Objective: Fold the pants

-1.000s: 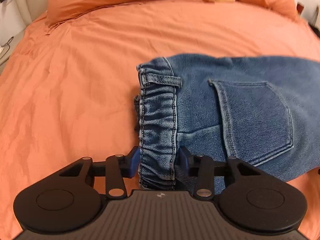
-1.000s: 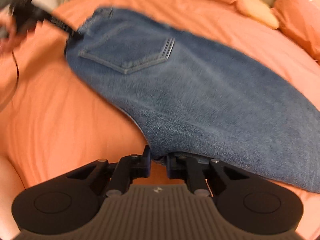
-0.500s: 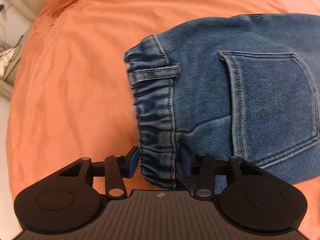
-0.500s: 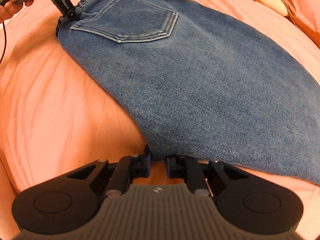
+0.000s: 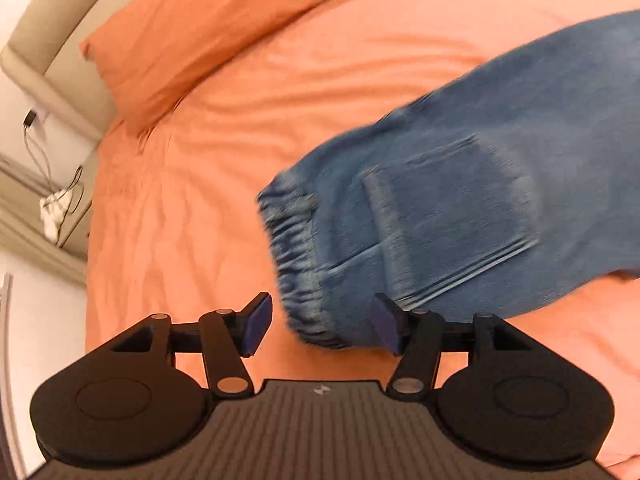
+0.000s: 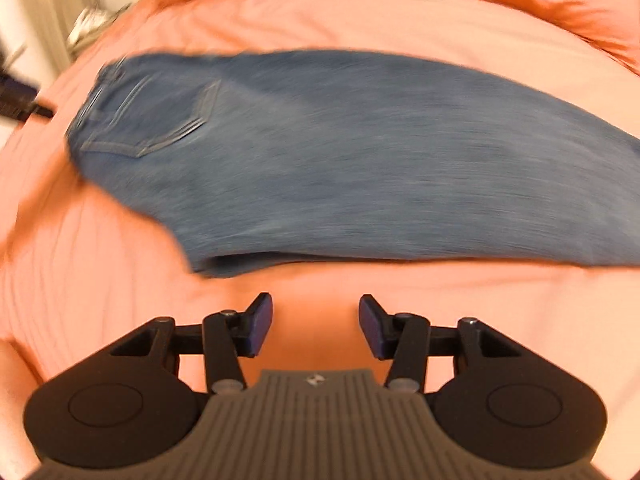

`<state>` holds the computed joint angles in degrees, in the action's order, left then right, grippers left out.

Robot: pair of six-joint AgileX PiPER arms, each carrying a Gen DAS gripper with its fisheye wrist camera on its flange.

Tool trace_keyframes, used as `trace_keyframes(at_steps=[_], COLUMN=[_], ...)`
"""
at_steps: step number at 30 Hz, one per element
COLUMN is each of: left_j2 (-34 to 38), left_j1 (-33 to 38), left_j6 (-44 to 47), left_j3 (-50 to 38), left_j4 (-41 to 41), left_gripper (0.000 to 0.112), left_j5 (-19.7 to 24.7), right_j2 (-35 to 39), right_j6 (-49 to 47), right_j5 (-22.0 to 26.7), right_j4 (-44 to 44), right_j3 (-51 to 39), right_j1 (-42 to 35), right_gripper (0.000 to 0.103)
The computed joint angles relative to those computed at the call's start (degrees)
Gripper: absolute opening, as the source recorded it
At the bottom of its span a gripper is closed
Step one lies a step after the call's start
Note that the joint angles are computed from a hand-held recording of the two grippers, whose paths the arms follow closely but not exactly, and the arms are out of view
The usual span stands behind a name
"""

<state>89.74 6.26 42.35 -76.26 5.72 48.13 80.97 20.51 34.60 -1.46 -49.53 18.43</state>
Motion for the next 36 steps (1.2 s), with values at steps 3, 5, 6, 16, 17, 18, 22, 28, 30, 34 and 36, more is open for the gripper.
trace_keyframes(at_steps=[3,5,6,16,17,18,22,28,30,34,36], left_j2=[-2.30,-3.04,-3.87,-0.55,0.45,1.69,7.90,18.08,21.35,26.77,28.44], left_j1=[-3.81,-6.51,-7.72,-23.49,-25.63,-27.64,-34.76,-42.73,-44.49,-46.48,-46.77], left_j6=[-3.49,-5.66,-6.59,-22.30,-24.08,-25.70,-31.42,-35.54,-36.27,-38.42,-39.38], left_j3=[0.59,1.54,2.16,0.56,-0.05,-0.82,-5.49,-14.52,-17.12,-20.71,-21.34], left_j4=[-0.39,-0.77,-0.95,2.81,3.91,4.88,8.05,10.88,11.71,14.39,15.32], left_gripper=[0.067,0.067,0.067,0.067,0.067,0.067,0.067,0.067,0.063,0.055,0.049], left_j5=[2.28,2.20,2.60,3.32,3.44,3.41,4.16,7.76,9.47,12.88,13.83], right_j2=[-6.57,-10.38,-11.03,5.53,8.06,10.29,20.28,32.97,35.89,39.43,38.35], right_j6=[-10.16,-21.35,-25.24,-51.89,-52.64,-53.36,-55.05,-53.99,-53.61,-54.19,-58.98], right_j5=[1.80,4.04,5.48,14.95,15.25,15.17,15.38,18.94,19.49,21.57,22.56], right_j4=[5.99,13.01,15.29,32.40,33.57,34.82,40.45,47.06,47.29,47.71,51.27], right_j3=[3.22,4.78,4.51,-12.33,-14.26,-15.82,-22.81,-33.17,-36.01,-40.76,-40.54], right_j1=[-11.53,-22.78,-28.50,-74.97,-76.85,-78.30,-83.11,-86.90,-86.63,-86.93,-87.68], right_gripper=[0.042,0.042,0.042,0.042,0.041,0.041,0.040,0.026,0.021,0.004,0.002])
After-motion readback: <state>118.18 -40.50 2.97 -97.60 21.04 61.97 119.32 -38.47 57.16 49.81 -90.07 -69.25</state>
